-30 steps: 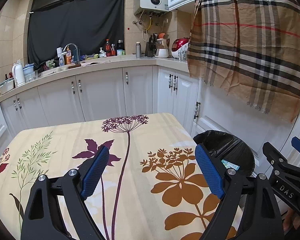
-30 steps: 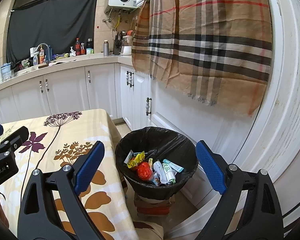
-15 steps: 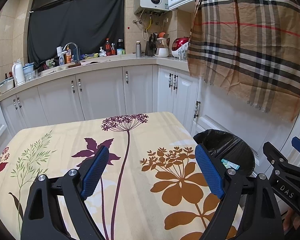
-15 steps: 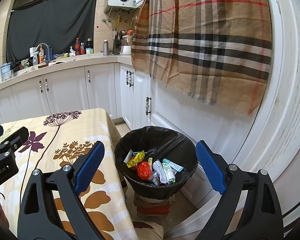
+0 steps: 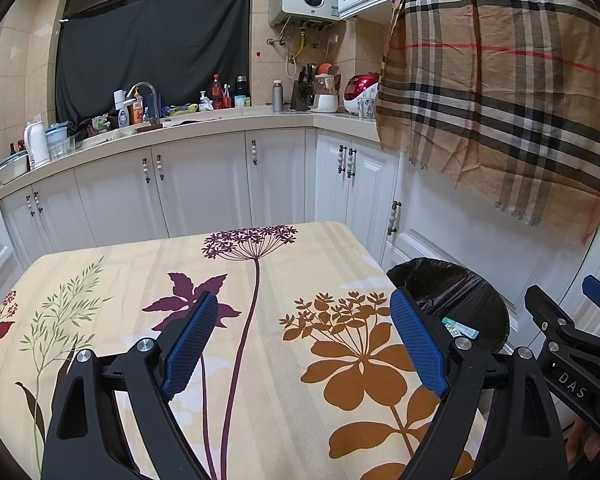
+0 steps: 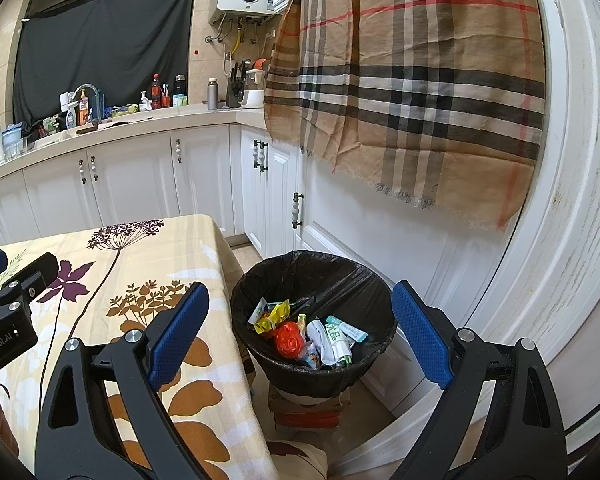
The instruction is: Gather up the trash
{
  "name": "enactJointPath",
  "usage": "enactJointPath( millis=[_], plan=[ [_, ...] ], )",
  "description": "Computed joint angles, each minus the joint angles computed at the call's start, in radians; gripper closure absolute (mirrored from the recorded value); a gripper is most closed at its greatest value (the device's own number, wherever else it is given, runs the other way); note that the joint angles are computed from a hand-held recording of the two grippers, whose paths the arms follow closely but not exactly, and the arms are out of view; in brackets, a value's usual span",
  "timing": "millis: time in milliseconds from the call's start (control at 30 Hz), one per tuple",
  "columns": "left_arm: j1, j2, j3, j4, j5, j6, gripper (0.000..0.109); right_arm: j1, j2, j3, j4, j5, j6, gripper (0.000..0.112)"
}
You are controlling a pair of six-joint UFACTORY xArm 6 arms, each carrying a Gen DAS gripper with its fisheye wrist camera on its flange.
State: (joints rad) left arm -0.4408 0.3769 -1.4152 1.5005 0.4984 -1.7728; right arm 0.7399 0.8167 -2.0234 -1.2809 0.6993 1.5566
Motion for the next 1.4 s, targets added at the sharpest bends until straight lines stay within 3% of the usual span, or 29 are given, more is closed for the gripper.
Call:
enactJointPath(
  millis=[1400],
  plan=[
    [-0.004, -0.003, 0.010, 0.021, 0.008, -0.026, 0.024, 0.006, 0.014, -0.016, 0.002, 0.006, -0.004, 0.022]
  ],
)
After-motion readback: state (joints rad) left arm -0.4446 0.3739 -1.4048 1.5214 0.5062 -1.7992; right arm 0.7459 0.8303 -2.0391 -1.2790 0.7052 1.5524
